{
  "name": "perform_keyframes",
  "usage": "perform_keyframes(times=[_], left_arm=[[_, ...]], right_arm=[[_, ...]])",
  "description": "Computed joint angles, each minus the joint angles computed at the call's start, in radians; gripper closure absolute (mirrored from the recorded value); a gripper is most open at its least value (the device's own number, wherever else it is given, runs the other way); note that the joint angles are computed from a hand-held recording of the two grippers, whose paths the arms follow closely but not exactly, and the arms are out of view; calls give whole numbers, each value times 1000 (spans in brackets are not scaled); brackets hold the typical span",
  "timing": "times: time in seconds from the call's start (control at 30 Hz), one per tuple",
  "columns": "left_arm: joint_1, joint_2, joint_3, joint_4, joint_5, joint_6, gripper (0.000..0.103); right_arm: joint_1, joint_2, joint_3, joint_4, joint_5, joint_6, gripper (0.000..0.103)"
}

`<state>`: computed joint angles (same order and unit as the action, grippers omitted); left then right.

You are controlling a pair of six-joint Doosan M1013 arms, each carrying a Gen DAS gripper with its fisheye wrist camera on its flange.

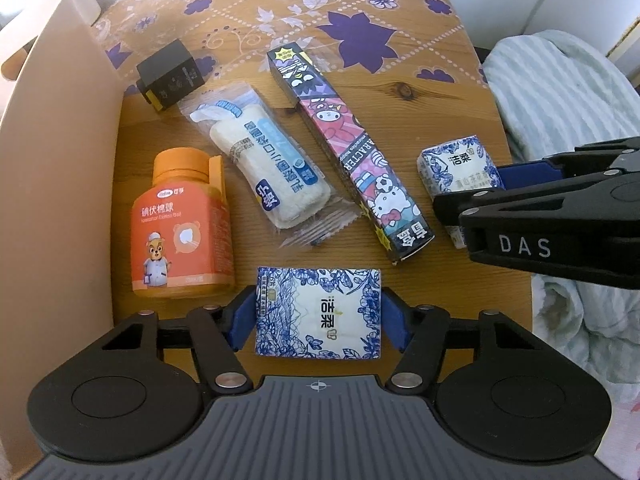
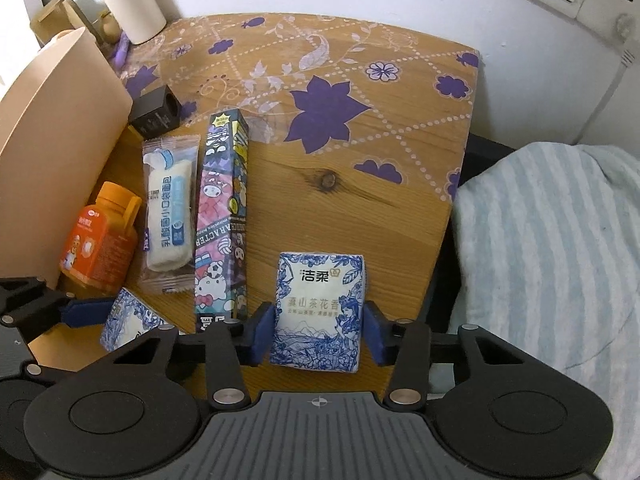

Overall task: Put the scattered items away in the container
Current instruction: 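Grasp a blue-white tissue pack with the left gripper while the right grasps another tissue pack, then lift both tissue packs and carry them over the beige basket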

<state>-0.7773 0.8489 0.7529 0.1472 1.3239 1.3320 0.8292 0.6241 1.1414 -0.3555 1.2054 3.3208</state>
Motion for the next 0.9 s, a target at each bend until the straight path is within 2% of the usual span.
perform_keyframes(times=[0.17, 0.27, 0.33, 0.53, 0.67, 0.9], left_arm=[[11, -4, 0, -37, 19, -26, 39], [14, -9, 7, -42, 27, -39, 39], [14, -19, 21, -40, 17, -37, 39], [9, -50, 55, -35, -29, -11, 39], [11, -70, 65, -50, -55, 11, 39], [22, -108, 65, -62, -104, 15, 39]], right_arm=[[1, -1, 0, 6, 3, 33, 61], [6, -15, 27, -2, -38, 99, 61], [10, -26, 45, -7, -65, 141, 61], [26, -38, 51, -47, -70, 212, 61], [38, -41, 26, -86, -33, 236, 61], [57, -40, -57, -169, 82, 219, 61]])
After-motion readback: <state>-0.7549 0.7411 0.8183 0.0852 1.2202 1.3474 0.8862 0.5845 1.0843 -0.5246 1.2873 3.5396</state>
